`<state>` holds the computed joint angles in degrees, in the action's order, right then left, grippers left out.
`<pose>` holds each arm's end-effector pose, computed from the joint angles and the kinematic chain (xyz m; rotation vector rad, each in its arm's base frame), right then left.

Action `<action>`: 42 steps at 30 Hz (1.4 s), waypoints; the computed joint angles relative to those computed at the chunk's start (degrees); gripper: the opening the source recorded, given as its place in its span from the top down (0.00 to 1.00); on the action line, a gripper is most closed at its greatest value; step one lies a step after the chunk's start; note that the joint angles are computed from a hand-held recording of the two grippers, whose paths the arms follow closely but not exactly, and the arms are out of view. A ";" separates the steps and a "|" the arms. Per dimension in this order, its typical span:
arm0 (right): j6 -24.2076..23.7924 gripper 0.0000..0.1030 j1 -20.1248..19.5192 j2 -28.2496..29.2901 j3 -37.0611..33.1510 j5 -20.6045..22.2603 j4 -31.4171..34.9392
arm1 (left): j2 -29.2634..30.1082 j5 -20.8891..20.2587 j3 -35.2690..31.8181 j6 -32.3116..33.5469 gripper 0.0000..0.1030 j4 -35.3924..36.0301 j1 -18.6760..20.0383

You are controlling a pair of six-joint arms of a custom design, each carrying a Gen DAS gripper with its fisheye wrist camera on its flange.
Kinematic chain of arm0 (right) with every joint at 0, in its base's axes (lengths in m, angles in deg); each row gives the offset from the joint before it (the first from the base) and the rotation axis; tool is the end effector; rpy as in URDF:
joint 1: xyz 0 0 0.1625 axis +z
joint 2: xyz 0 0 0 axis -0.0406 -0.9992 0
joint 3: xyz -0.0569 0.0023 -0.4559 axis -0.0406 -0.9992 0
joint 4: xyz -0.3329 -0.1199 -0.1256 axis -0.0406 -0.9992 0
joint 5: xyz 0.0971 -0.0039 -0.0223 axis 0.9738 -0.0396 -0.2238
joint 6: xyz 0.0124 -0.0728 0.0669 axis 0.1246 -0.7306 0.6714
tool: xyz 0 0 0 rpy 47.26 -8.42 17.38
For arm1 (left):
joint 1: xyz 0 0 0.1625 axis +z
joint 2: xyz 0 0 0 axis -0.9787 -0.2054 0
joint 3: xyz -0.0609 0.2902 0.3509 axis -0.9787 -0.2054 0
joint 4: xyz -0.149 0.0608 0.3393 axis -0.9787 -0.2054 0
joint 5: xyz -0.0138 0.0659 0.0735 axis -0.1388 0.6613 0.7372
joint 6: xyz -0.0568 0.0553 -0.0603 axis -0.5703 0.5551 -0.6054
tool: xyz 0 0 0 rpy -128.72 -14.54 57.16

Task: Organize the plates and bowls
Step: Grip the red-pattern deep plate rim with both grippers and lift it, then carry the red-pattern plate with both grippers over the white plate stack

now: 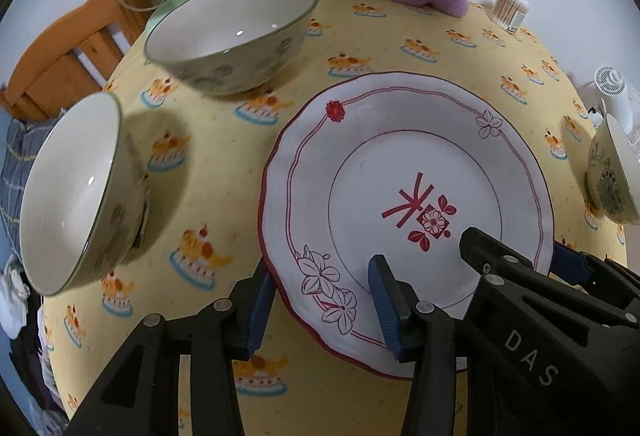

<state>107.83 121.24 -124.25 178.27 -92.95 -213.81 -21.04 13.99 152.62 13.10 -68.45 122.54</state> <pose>0.3077 -0.4309 0.0464 -0.3056 -2.3602 0.5077 -0.1620 -0.4354 0.2039 0.5000 2.3585 -0.2609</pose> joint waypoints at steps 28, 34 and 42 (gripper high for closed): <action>-3.76 0.48 -0.90 1.15 -3.63 -4.45 1.47 | 2.42 2.08 -2.58 1.56 0.48 -2.95 1.84; 0.12 0.48 1.96 0.83 -4.14 -4.74 5.27 | -1.52 1.62 -1.44 -0.26 0.48 0.50 0.54; 8.43 0.48 6.41 -0.24 -4.96 -5.59 12.90 | -7.55 -0.24 -0.23 -1.11 0.48 4.92 -1.34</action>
